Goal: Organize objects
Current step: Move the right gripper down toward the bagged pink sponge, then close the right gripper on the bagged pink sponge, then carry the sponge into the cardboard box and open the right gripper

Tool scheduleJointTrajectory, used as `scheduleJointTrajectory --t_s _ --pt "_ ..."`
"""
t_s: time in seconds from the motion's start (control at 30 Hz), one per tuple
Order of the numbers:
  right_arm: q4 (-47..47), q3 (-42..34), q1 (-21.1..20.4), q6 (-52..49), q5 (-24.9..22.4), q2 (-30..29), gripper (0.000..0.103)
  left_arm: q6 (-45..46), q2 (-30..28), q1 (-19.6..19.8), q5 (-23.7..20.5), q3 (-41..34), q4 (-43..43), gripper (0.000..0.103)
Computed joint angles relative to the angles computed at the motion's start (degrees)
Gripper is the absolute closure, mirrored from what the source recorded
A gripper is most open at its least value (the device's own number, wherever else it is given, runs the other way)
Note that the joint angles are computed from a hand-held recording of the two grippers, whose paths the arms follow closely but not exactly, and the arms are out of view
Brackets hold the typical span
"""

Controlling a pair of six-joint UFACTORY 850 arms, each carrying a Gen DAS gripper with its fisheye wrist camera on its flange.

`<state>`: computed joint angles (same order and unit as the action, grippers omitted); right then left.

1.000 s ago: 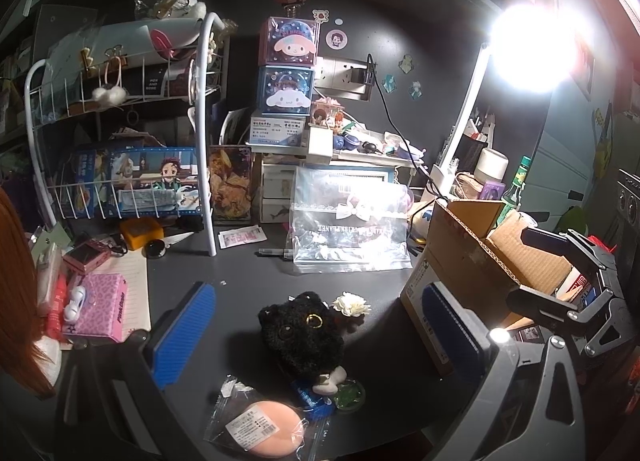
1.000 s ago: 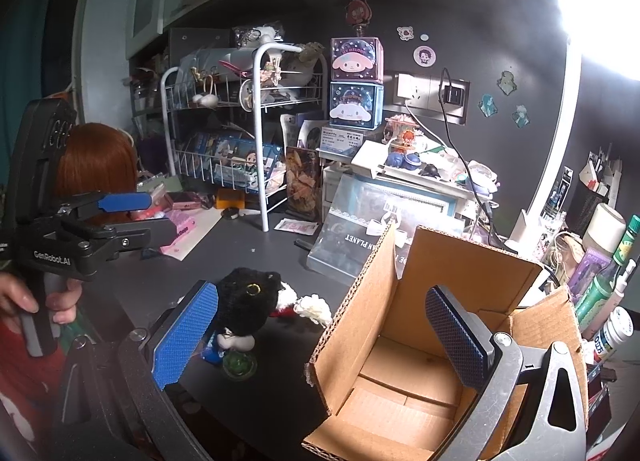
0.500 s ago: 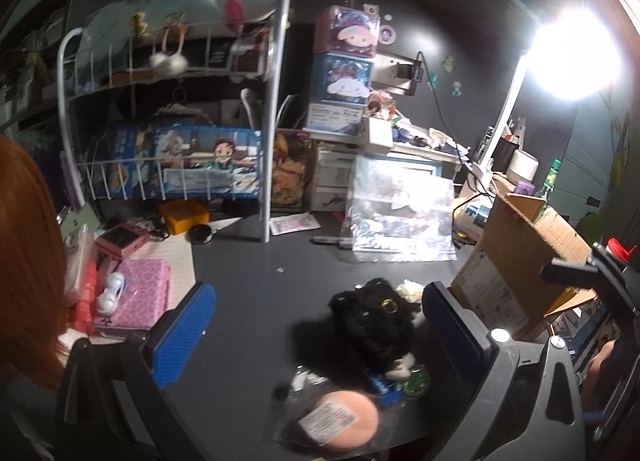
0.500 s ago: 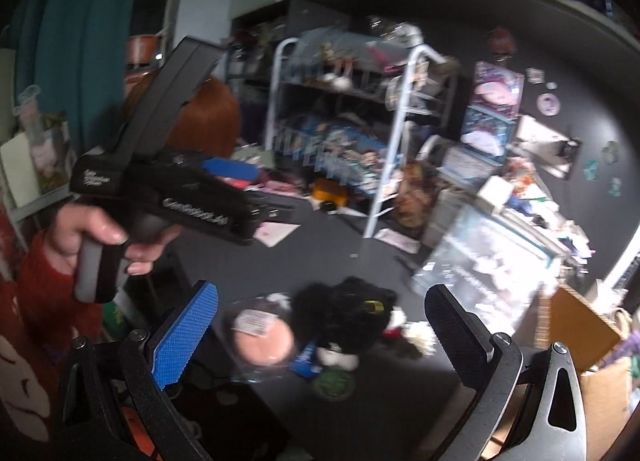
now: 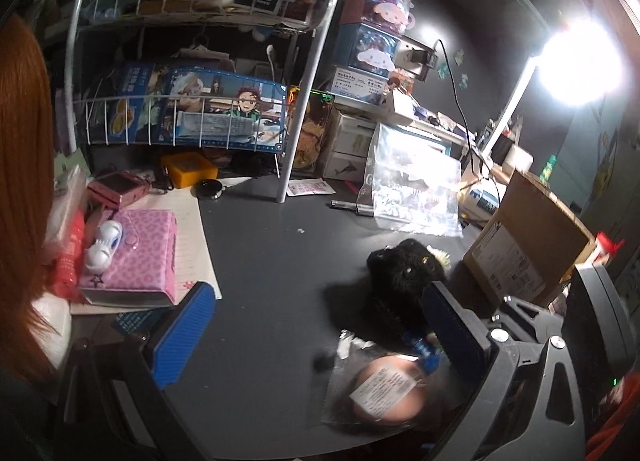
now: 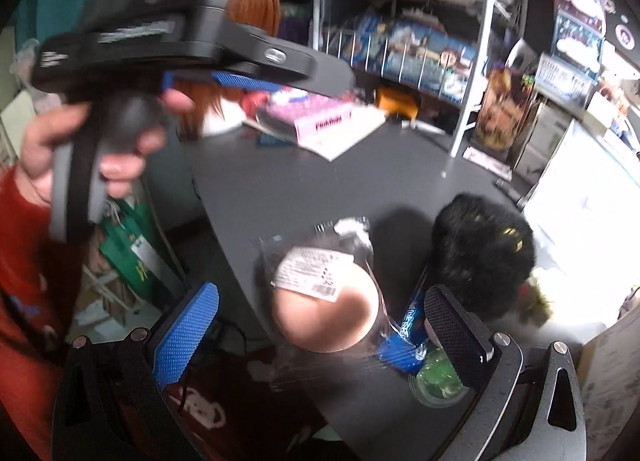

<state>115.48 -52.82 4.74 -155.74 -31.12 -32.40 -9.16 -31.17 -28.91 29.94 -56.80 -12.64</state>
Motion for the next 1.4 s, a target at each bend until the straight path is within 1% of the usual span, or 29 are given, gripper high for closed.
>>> scheduleJointTrajectory --t_s 0.07,0.1,0.17,0.2,0.23,0.27,0.3,0.37,0.4,0.47,0.6,0.7,0.73,0.83,0.87,0.93,0.97,1.0,1.07,1.2,1.27,1.4 --pt "-1.45 -1.40 0.24 0.61 1.04 -1.51 0.003 3.84 -0.32 -0.31 0.31 0.22 -1.90 0.001" --pt "-2.07 -1.89 0.38 0.79 1.40 -2.00 0.005 2.84 -0.51 -0.13 -0.26 0.19 -0.21 0.001" --pt "-3.34 -2.89 0.77 1.54 2.39 -2.85 0.013 -4.73 -0.67 0.92 -1.26 0.28 7.83 0.001" --pt "-4.46 -3.37 0.88 2.40 2.72 -3.22 0.016 -9.28 -0.78 1.50 -1.14 0.42 12.53 0.001" --pt "-5.57 -3.91 0.93 3.32 2.96 -3.63 0.022 -13.50 -0.92 2.04 -0.81 0.53 17.04 0.001" --pt "-6.40 -4.39 0.95 3.98 3.16 -4.04 0.026 -15.75 -1.04 2.29 -0.58 0.61 19.60 0.001" --pt "-7.66 -4.88 0.93 5.03 3.47 -4.40 0.027 -16.50 -1.12 2.37 -0.57 0.70 20.68 0.001" --pt "-11.12 -5.99 0.91 8.55 3.75 -5.08 0.034 -14.97 -1.21 2.06 -1.50 0.66 19.60 0.001" --pt "-12.50 -6.34 0.88 10.11 3.70 -5.31 0.034 -14.15 -1.25 1.91 -1.95 0.61 18.96 0.001" --pt "-13.63 -6.76 0.80 11.22 3.68 -5.57 0.037 -15.05 -1.33 1.95 -2.32 0.58 20.31 0.001" --pt "-12.39 -6.33 0.95 9.59 3.99 -5.24 0.038 -20.69 -1.50 2.51 -2.80 0.45 26.14 0.001" --pt "-12.16 -6.11 0.95 9.92 4.15 -5.11 0.034 -19.10 -1.74 2.13 -4.30 0.00 24.23 0.001" --pt "-12.73 -6.07 0.80 10.48 3.82 -5.12 0.029 -19.00 -1.77 2.06 -4.50 0.01 24.08 0.001" --pt "-11.59 -5.66 0.86 8.73 4.24 -5.16 0.027 -21.65 -1.83 2.20 -4.45 0.05 26.77 0.001" --pt "-11.61 -5.58 0.68 8.72 3.67 -5.18 0.027 -22.32 -1.82 2.24 -4.52 0.07 27.49 0.001" --pt "-11.83 -5.57 0.58 8.99 3.46 -5.18 0.029 -22.80 -1.83 2.16 -5.05 -0.06 28.12 0.001" --pt "-11.98 -5.56 0.52 9.02 3.20 -5.13 0.038 -23.24 -1.86 2.17 -5.32 -0.19 28.67 0.001" --pt "-11.99 -5.52 0.50 8.99 3.10 -5.03 0.037 -24.34 -1.84 2.22 -5.46 -0.28 29.92 0.001" --pt "-13.65 -5.74 0.25 10.95 2.38 -4.90 0.038 -28.36 -1.80 2.48 -5.11 -0.46 34.46 0.001" --pt "-15.72 -5.23 -1.49 14.55 -2.53 -3.04 0.038 -37.14 -1.39 2.75 -4.89 -1.56 44.92 0.001" --pt "-15.62 -4.59 -2.32 15.47 -4.71 -1.02 0.038 -40.44 -0.95 2.58 -5.36 -2.72 48.99 0.001" --pt "-12.87 -2.57 -3.70 14.87 -6.69 4.44 0.038 -46.23 0.72 2.26 -5.57 -5.51 56.77 0.001"
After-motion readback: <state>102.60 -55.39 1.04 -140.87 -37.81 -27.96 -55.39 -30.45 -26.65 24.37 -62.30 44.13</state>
